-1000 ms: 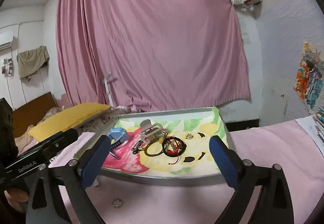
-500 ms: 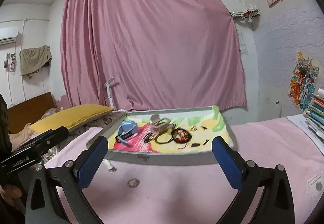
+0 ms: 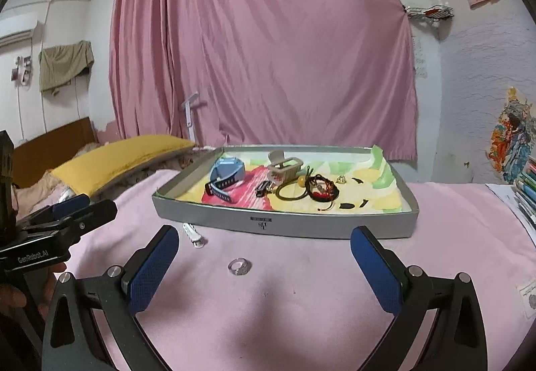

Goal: Organize jewelry
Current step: 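Withdraw both tools toward the white hair clip and silver ring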

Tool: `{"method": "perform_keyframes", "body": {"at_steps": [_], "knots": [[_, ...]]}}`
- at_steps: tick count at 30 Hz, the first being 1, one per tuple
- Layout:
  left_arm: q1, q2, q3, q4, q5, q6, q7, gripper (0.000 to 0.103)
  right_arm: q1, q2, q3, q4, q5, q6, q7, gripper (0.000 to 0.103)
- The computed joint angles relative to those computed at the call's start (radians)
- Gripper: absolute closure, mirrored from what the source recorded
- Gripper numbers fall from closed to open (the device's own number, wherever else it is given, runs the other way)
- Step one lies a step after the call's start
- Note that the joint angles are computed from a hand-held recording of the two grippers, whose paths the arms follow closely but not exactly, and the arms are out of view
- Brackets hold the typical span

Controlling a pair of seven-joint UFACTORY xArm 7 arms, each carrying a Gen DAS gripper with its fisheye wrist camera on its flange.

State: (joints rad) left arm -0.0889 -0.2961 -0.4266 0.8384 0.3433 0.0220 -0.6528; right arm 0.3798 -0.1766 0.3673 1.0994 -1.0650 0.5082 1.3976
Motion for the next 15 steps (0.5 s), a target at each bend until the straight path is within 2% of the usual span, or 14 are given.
{"method": "perform_keyframes", "body": {"at_steps": [4,6,8,10,15], "knots": [[-0.134,0.050,0.113,0.045,-0.086,0.085,0.103,0.007,0.028,0.040,-0.030,0.024,0.161,0.007,-0.174,0.000],[-0.217,0.084,0.181,0.079,-0.173,0.143,0.188,0.007,0.042,0.061,-0.046,0.037,0.255,0.013,-0.266,0.000],[-0.276,0.111,0.234,0.107,-0.272,0.195,0.278,0.007,0.055,0.080,-0.066,0.044,0.363,0.004,-0.362,0.008],[-0.313,0.137,0.267,0.135,-0.377,0.228,0.359,0.008,0.066,0.101,-0.083,0.055,0.474,0.009,-0.463,0.022],[-0.324,0.184,0.276,0.195,-0.529,0.300,0.466,0.009,0.086,0.154,-0.105,0.102,0.662,0.054,-0.663,0.041]]}}
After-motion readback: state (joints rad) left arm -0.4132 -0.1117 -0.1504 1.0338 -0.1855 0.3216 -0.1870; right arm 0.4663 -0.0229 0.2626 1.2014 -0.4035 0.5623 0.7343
